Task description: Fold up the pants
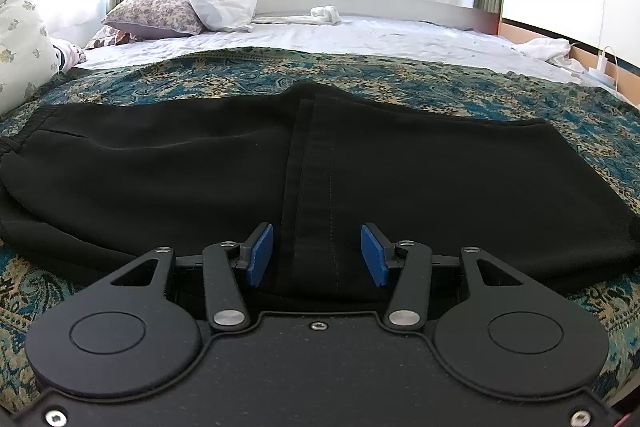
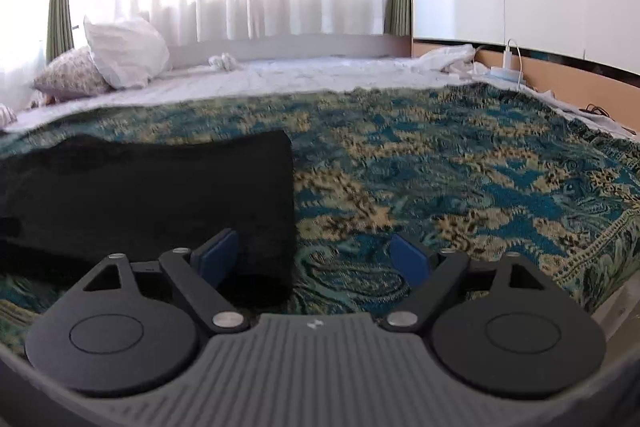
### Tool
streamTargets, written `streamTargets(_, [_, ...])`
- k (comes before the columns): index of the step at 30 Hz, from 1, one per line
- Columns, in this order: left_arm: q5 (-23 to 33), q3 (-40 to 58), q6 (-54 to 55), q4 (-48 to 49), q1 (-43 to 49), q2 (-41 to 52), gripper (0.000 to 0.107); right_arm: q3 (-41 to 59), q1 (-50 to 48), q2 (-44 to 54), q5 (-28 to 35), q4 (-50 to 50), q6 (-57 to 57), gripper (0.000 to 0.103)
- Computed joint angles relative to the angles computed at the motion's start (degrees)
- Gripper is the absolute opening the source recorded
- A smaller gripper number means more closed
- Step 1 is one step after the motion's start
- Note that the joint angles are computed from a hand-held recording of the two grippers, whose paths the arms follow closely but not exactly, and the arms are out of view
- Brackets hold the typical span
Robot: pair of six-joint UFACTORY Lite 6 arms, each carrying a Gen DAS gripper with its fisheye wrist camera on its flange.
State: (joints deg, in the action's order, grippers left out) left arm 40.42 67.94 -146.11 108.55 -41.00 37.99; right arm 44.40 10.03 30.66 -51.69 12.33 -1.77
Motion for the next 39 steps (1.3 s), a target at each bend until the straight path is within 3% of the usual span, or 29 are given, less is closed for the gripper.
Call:
streamTargets(5, [1.0, -0.2, 0.7, -0.4, -0.6, 0.0, 0.051, -0.3, 1.8, -1.9, -1.0, -1.1, 0.8, 0.091])
streamTargets(8, [1.8, -1.9, 1.0, -1.5, -1.1, -1.6, 0.069, 0.9, 3.6, -1.5, -0.5, -1.0, 0.2, 0.091])
streamTargets(16, [7.4, -15.9, -4.1, -2.0, 2.7, -14.2, 0.082, 5.0, 9.2, 0.9, 1.1, 0.2, -1.1, 0.091])
streamTargets(21, [11.8, -24.1, -5.1, -2.0, 10.7, -21.2, 0.1, 9.1, 13.9, 3.6, 1.1, 2.0, -1.8, 0.091])
streamTargets(28, [3.8, -20.1, -6.2, -4.7, 30.8, -18.7, 0.102, 15.0, 19.3, 8.4, 0.8, 6.7, -7.0, 0.091])
streamTargets(32, [-4.0, -17.9, -15.7, 4.5, 38.8, -16.3, 0.102, 16.0, 20.5, 9.3, 0.8, 8.6, -9.5, 0.091])
streamTargets(34, [-7.8, -17.8, -25.9, 13.8, 42.2, -15.4, 0.1, 16.0, 20.4, 9.3, 1.1, 9.0, -9.6, 0.091])
streamTargets(35, [-7.0, -17.6, -29.1, 16.3, 42.6, -14.6, 0.097, 15.9, 20.3, 9.2, 1.2, 9.0, -9.4, 0.091])
streamTargets(36, [-5.8, -17.0, -29.9, 16.6, 42.6, -13.7, 0.075, 16.0, 20.1, 9.2, 1.3, 8.9, -9.1, 0.091])
streamTargets(37, [-5.0, -15.4, -28.9, 15.4, 42.4, -12.2, 0.06, 15.7, 19.8, 8.9, 1.4, 8.7, -8.7, 0.091])
streamTargets(38, [-4.7, -14.2, -26.3, 12.4, 42.0, -11.6, 0.033, 15.6, 19.6, 8.8, 1.3, 8.9, -8.5, 0.091])
streamTargets(39, [-4.2, -14.0, -26.1, 11.7, 41.9, -11.6, 0.022, 15.3, 19.3, 8.4, 1.0, 9.3, -8.2, 0.091])
